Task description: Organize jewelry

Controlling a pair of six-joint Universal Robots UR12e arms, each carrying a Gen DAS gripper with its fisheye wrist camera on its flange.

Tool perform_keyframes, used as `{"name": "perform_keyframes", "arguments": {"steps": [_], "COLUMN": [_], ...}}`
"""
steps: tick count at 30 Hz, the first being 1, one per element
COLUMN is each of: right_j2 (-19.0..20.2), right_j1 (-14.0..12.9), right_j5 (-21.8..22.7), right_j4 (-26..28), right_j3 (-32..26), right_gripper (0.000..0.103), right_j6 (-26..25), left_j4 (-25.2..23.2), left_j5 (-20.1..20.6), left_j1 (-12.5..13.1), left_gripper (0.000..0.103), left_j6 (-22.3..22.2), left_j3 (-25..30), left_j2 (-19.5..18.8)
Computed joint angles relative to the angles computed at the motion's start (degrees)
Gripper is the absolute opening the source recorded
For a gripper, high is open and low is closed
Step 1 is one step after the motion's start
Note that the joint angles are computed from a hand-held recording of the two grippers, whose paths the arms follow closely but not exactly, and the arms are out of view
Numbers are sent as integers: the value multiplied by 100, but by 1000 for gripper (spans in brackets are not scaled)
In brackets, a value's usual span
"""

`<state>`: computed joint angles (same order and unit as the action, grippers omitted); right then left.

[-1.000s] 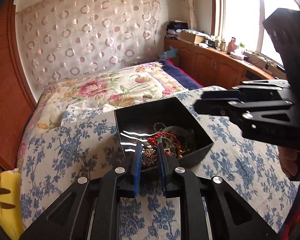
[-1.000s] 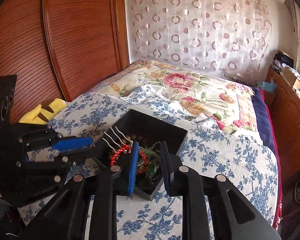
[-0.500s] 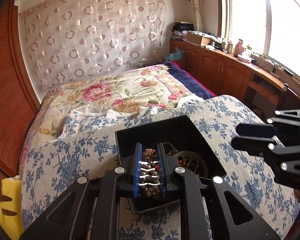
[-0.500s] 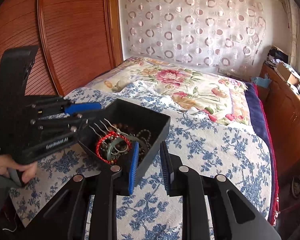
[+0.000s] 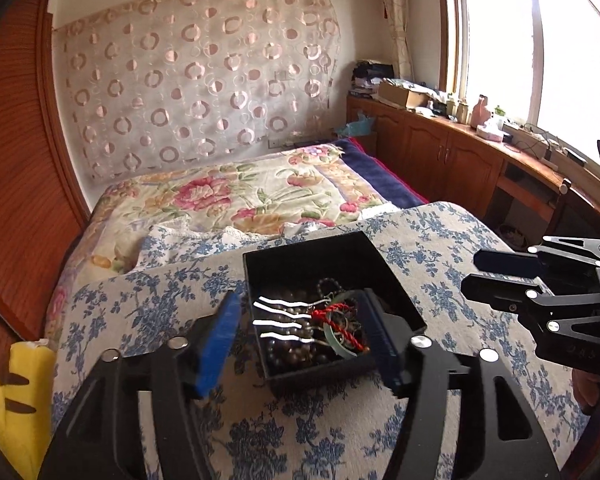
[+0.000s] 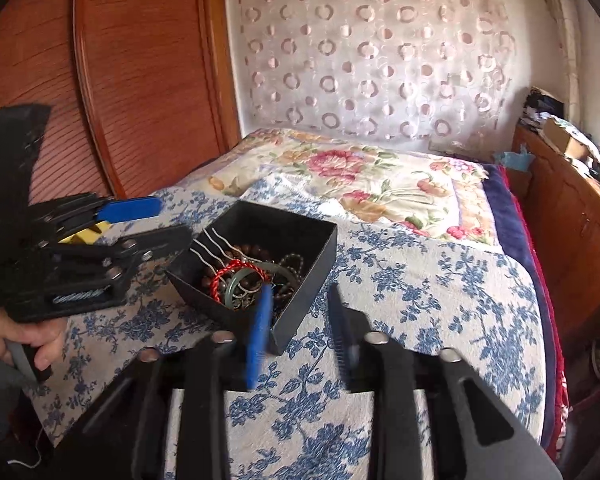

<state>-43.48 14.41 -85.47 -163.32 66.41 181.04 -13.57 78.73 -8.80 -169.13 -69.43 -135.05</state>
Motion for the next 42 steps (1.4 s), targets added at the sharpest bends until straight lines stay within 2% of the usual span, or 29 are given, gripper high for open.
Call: {"name": "perform_keyframes", "arguments": {"steps": [4, 7, 13, 17, 23, 29, 42], "right_j2": [-153, -278, -486, -551, -612, -620, -621], "right_j1": [70, 123, 249, 312, 327, 349, 351], "right_j5": [-218, -399, -888, -1216, -1401, -1519, -1477], "right_j4": [-484, -876, -1443, -1589, -1767, -1824, -1812], "right_j3": [311, 569, 1026, 1198, 1371, 1401, 1401], "right_gripper": [69, 83, 100, 101, 101, 101, 101], "right_j6": [231, 438, 741, 829, 970, 957, 997], "left_j4": [449, 675, 904, 1039, 1223, 1264, 1433], "left_j5": [114, 261, 460, 534, 631, 603, 536], "left_j1": [8, -2, 12, 37, 45, 63, 72], "left_gripper": [84, 93, 95, 95, 95, 95, 95], "left_j6": [-92, -151, -343, -506, -528, -652, -742], "left_j3": [-461, -747, -1179, -1412, -1638, -1675, -1750], "left_j2": [252, 417, 658, 779, 877, 893, 916]}}
